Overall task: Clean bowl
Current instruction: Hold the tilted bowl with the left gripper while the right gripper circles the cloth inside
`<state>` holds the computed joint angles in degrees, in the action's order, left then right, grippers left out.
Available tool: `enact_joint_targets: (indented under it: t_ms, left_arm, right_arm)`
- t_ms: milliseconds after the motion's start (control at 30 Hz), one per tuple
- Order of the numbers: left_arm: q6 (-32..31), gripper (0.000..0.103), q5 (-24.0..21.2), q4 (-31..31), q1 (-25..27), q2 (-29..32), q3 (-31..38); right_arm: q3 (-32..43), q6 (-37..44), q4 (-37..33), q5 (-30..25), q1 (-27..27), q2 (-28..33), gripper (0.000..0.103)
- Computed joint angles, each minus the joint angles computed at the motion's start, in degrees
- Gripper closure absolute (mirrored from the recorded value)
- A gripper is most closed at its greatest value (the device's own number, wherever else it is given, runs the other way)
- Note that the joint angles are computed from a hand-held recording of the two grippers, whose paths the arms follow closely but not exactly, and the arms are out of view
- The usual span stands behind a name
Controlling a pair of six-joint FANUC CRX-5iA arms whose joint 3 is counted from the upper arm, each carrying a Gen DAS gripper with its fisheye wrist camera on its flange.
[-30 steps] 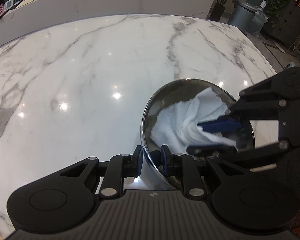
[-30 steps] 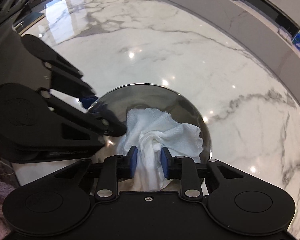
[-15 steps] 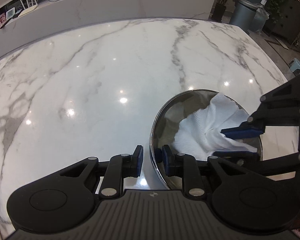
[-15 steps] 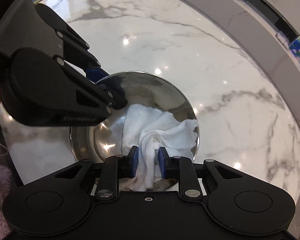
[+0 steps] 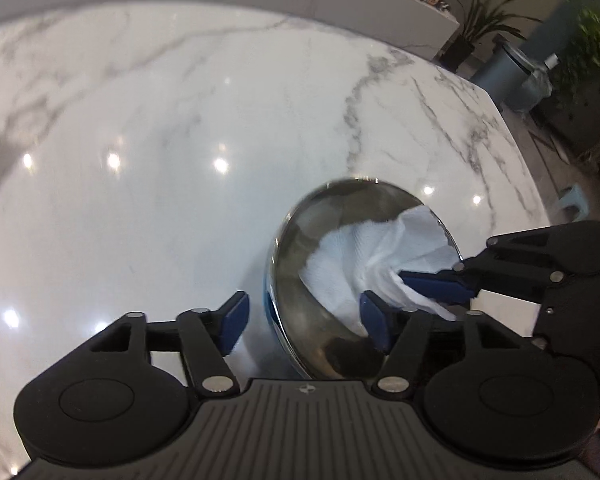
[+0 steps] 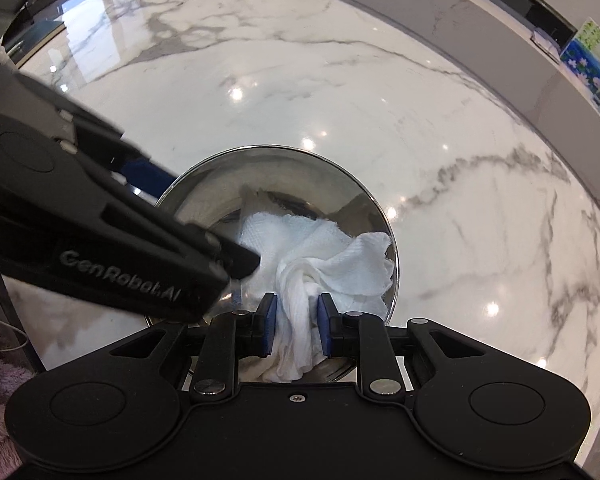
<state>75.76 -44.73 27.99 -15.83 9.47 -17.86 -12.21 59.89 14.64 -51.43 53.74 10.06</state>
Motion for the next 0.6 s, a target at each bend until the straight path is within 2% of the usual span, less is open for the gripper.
enact_joint_targets:
  t_ms: [167,333,500,600]
  left_arm:
    - [0.87,0.042,-0.21,-0.32,-0.16,0.07,-0.07]
    - [1.49,0.067,0.09,-2.94,-0.66,-0.25,0.65]
    - [0.54,0.073,1.20,-5.28,-1.27,-0.41,1.29]
    - [1.05,0.078,0.95,-6.97,-1.70,0.05,2.40]
  right_arm:
    - [-0.43,-0.94,0.75,0.59,0.18,0.10,0.083]
    - [-0.75,-1.42,1.06,0.85,0.30,0.00,0.083]
    - [-0.43,-1.46,0.51,0.84,0.41,0.06,0.083]
    - [1.36,2.40,-5.72,1.77,-0.82,-0.06,0.083]
